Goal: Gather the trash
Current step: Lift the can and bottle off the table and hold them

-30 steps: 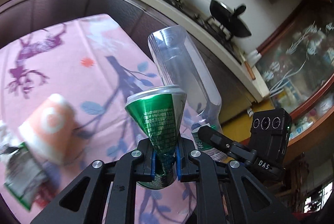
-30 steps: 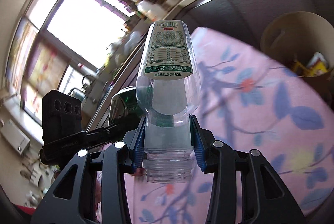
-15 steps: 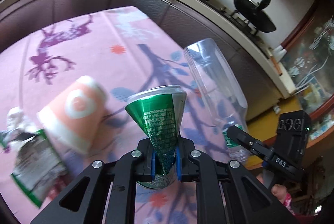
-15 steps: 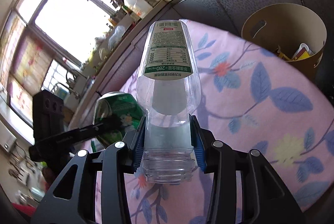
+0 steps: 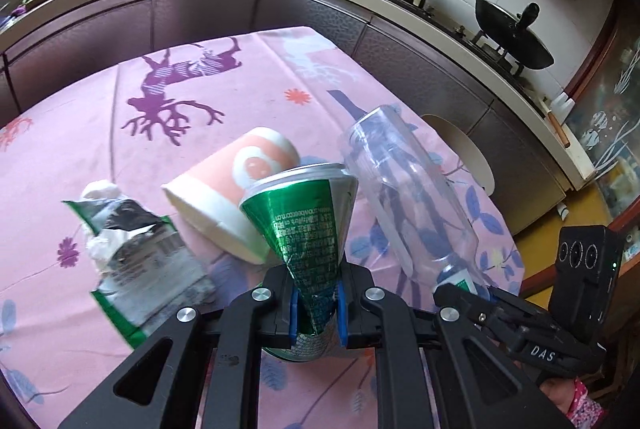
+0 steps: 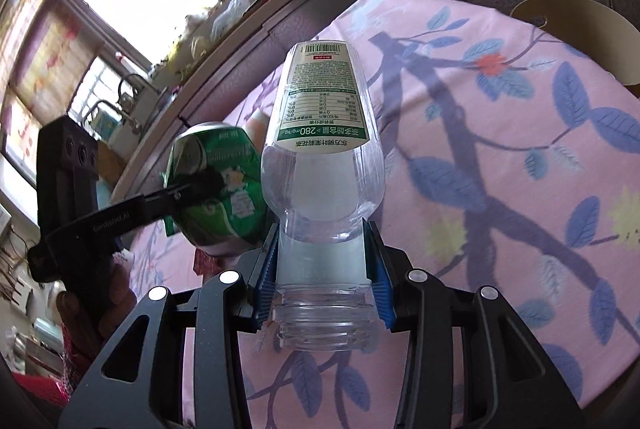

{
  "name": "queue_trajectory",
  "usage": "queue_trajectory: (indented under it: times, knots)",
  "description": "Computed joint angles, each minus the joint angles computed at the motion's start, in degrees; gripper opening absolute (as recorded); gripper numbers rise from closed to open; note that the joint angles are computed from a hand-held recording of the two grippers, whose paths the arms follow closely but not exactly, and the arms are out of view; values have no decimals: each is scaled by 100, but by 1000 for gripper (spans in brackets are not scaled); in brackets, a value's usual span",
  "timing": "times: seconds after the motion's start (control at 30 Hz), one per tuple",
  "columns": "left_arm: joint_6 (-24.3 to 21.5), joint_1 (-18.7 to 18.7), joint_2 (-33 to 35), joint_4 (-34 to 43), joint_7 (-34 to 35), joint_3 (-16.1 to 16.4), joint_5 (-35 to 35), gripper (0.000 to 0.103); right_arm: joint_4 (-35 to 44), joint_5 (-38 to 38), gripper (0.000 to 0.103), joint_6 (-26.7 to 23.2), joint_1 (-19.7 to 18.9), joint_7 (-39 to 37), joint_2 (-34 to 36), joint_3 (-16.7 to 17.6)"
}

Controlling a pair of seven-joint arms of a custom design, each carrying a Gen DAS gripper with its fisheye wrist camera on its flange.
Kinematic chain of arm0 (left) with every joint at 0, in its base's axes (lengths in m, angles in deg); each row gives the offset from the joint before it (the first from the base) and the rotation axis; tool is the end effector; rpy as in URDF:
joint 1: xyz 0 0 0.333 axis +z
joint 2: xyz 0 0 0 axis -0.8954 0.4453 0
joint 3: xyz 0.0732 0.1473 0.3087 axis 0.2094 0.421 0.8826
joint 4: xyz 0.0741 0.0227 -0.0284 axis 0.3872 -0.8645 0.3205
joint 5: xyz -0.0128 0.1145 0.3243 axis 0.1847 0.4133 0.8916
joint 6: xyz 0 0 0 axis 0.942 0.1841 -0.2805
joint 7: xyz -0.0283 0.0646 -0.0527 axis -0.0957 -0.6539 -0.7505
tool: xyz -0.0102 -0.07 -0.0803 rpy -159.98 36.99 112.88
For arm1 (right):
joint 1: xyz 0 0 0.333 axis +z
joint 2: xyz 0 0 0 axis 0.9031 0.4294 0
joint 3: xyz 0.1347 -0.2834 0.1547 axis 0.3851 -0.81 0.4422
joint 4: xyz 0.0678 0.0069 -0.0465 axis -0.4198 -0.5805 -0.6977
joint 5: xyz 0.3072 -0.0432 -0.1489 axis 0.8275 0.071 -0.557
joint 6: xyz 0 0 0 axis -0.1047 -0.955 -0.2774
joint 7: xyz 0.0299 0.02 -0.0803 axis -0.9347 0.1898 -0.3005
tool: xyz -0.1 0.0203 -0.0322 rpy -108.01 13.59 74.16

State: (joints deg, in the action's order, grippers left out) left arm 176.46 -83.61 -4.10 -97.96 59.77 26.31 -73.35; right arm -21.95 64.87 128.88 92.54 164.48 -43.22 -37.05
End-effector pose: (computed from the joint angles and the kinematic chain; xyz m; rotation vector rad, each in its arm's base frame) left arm 0.5620 -0.3837 0.5043 -1.7801 2.1767 -1.0092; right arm 0.5136 0.3769 0.4666 -1.5238 1.6518 0.0166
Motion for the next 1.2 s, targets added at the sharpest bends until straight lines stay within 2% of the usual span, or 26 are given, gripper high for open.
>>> queue_trajectory:
  times: [0.03,0.13,0.2,0.3,0.37,0.47,0.73,0.8,0.9,1.1,1.2]
  knots:
    - [26,-15,-29,-45,-37,38,28,14,25,-82,39,-68,160,68,-4,-181]
    - [75,-59,-78,-121,-141,123,140,14,93,-602,40,-327,905,494,-19,-1052]
    - [112,-59,-102,-165,-180,132,177,14,161,-950,40,-493,1197,787,0,-1409]
    - [163,-48,-124,-216,-233,145,220,14,230,-1400,44,-681,1438,1206,33,-1726]
    - [191,-35,-137,-247,-260,148,239,14,246,-1591,53,-709,1447,1400,41,-1755]
    - [239,-4,-168,-316,-274,145,256,15,249,-1920,53,-736,1529,1689,30,-1887]
    - [335,84,-239,-459,-321,131,246,15,261,-3235,62,-866,2195,2689,8,-2730]
    - [435,179,-280,-564,-264,69,158,15,259,-3522,63,-900,2295,2926,9,-2849]
    - [554,323,-342,-709,-160,-27,-10,15,262,-3798,65,-931,2236,3125,13,-2788]
    - [804,750,-469,-1031,336,-410,-598,15,257,-4463,68,-929,2359,3569,27,-2957]
    - [907,1243,-500,-1188,917,-911,-1255,15,236,-4754,69,-905,2414,3773,26,-3037]
